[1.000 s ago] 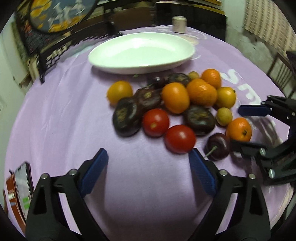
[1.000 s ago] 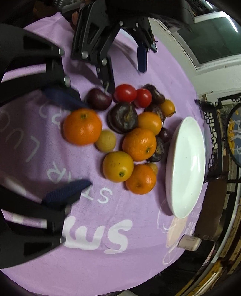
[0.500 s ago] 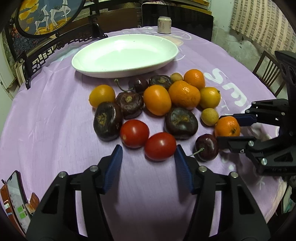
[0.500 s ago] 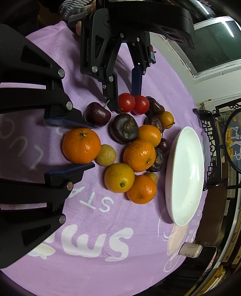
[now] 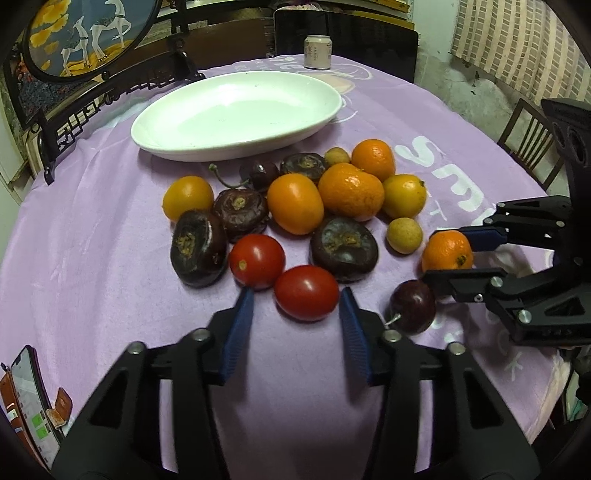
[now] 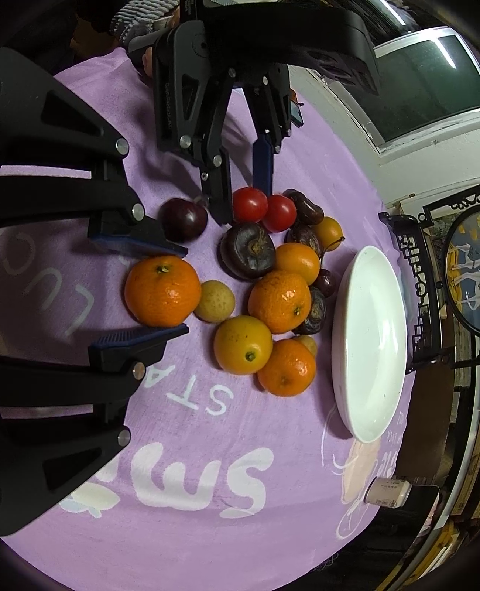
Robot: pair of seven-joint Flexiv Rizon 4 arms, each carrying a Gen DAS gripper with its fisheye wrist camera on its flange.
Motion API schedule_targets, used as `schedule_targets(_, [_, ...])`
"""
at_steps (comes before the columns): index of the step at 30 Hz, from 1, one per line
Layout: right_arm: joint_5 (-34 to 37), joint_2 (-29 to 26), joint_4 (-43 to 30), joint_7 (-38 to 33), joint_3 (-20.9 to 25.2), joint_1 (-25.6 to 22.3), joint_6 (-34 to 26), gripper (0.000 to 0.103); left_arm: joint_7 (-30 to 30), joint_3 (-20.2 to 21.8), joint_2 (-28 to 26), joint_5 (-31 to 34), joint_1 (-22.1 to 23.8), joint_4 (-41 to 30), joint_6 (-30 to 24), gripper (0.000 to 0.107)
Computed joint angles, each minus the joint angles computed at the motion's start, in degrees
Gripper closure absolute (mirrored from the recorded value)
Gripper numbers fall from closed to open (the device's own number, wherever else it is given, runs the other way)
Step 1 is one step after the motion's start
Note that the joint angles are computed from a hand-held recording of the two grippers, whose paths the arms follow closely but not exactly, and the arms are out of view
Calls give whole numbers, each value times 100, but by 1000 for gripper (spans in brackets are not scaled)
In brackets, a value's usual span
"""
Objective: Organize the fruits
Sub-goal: 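Grasp a mandarin with the right tool while the left tool grasps a red tomato, then carry both fruits over the white plate and open both tools to drop them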
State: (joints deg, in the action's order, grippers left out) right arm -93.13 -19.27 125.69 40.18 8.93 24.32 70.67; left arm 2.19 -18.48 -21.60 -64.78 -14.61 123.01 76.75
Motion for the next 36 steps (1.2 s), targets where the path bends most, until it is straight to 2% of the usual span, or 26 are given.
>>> schedule_targets(7, [-17,40,59,92,16,0,-45,67,-194,40,-62,14,-13,-116,-217,63])
schedule_targets(9, [-46,38,59,120,13,-8,-31,67,20,-56,-76,-184,-27,-104,-103,59])
schedule_targets(11, [-88,37,55,164,15,-23,-12,67,487,-178,-80,-529,-99,-47,220,60])
schedule_targets(12, [-119,37,55,197,15,-33,-3,67,535,-158,-69,-559,-115,-42,193,67])
schedule_targets(14, [-121,49,64,207,23,-49,-3,67,413,-39,-39,-465,-119,-56,-2,73])
schedule_targets(17, [-157,65,79,282,29,-73,-4,67,93,145,17,-259,-24,-97,-524,74])
schedule_targets(23, [-212,332,185,475,43,-111,-180,67,878,182,293,-1454,-215,-195,-360,74])
schedule_targets(26, [161,650,182,17,76,-115,-490,67,895,305,276,-1718,-421,-564,-261,74])
schedule_targets(30, [652,750,-164,-832,-43,-144,-854,67,331,339,-125,-1380,-581,-1315,-30,74])
schedule_targets(33, [900,482,-491,-1210,-232,-298,-713,67,-919,478,-655,-206,-596,-1908,-59,74])
schedule_targets(36, [1066,102,-761,-1271,-454,-471,-345,67,-2161,875,-1242,939,-765,-2544,-249,74])
